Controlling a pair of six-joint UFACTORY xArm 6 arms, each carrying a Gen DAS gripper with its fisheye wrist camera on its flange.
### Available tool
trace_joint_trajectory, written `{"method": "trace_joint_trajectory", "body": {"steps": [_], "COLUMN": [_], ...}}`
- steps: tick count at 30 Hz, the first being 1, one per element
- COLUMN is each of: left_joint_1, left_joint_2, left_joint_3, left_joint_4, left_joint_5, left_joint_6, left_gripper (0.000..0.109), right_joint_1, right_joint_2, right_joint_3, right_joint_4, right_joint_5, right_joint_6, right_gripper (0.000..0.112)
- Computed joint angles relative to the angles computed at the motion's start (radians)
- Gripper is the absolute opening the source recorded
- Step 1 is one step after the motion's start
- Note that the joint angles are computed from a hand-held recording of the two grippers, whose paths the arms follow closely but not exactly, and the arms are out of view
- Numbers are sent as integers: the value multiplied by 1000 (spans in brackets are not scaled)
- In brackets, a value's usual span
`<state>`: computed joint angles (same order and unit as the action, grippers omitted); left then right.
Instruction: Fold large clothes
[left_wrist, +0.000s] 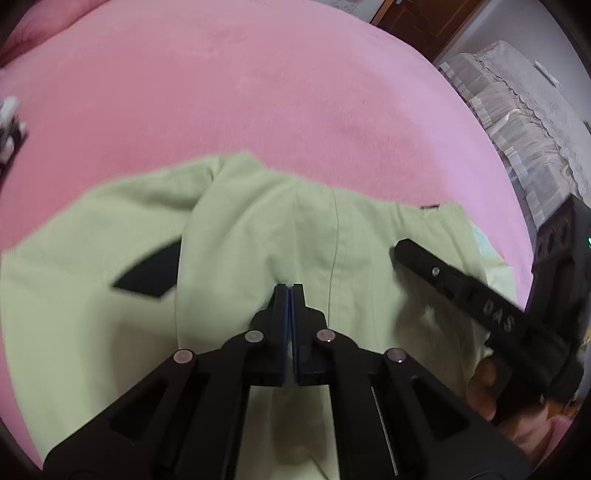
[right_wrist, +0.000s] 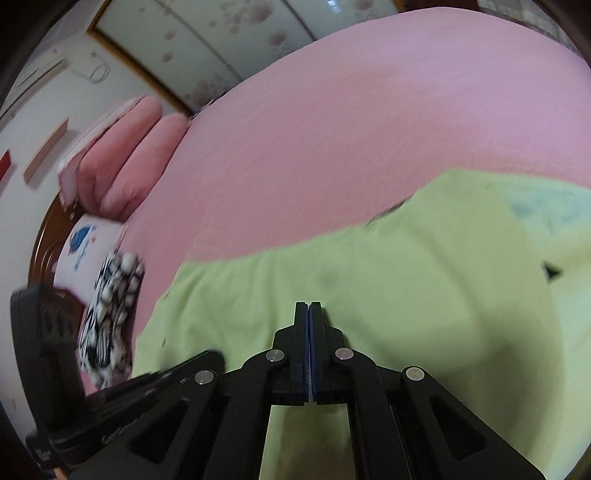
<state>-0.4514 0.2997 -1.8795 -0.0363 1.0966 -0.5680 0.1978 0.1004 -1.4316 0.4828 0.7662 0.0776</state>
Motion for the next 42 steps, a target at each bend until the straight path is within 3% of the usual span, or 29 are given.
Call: {"method": "trace_joint_trajectory", "body": {"steps": [4, 7, 13, 15, 19, 21, 23, 26, 30, 37, 39, 41, 42], "left_joint_1": [20, 43, 76, 73, 43, 9, -33, -76, -122, -230, -264, -323, -349], "left_joint_2": [101, 179, 109, 84, -16, -62, -117, -221, -349, -525, -546, -570, -575], "left_joint_3": [-135, -242, -122, -109, -61, -55, -25, 79, 215, 365, 368, 369, 364], "left_joint_4": [-23, -65, -129, -103, 8, 85, 160, 171, 142, 89, 94, 138, 167], "left_joint_5": [37, 77, -9, -3, 32, 101, 180, 242, 306, 389, 407, 417, 419], "left_joint_6": [1, -15, 34, 15, -18, -43, -79, -126, -238, -397, -443, -516, -546], "left_gripper": [1, 1, 1, 1, 2, 2, 2, 2, 2, 4, 15, 57, 62], "right_joint_1": [-30, -46, -125, -137, -150, -143, -122, -69, -17, 170, 207, 229, 244], "right_joint_2": [103, 88, 54, 2, -148, -244, -335, -446, -564, -696, -735, -772, -787], "right_joint_3": [-137, -147, -106, -47, 92, 171, 234, 309, 394, 465, 478, 479, 474], "right_joint_4": [13, -44, -154, -224, -217, -238, -294, -319, -250, -398, -414, -418, -426], "right_joint_5": [96, 101, 87, 51, 52, 65, 115, 187, 295, 459, 492, 548, 572], "right_joint_6": [-86, -117, -45, 4, 55, 119, 186, 226, 265, 476, 550, 608, 640], "right_gripper": [1, 1, 1, 1, 1, 1, 1, 3, 26, 59, 67, 73, 76]}}
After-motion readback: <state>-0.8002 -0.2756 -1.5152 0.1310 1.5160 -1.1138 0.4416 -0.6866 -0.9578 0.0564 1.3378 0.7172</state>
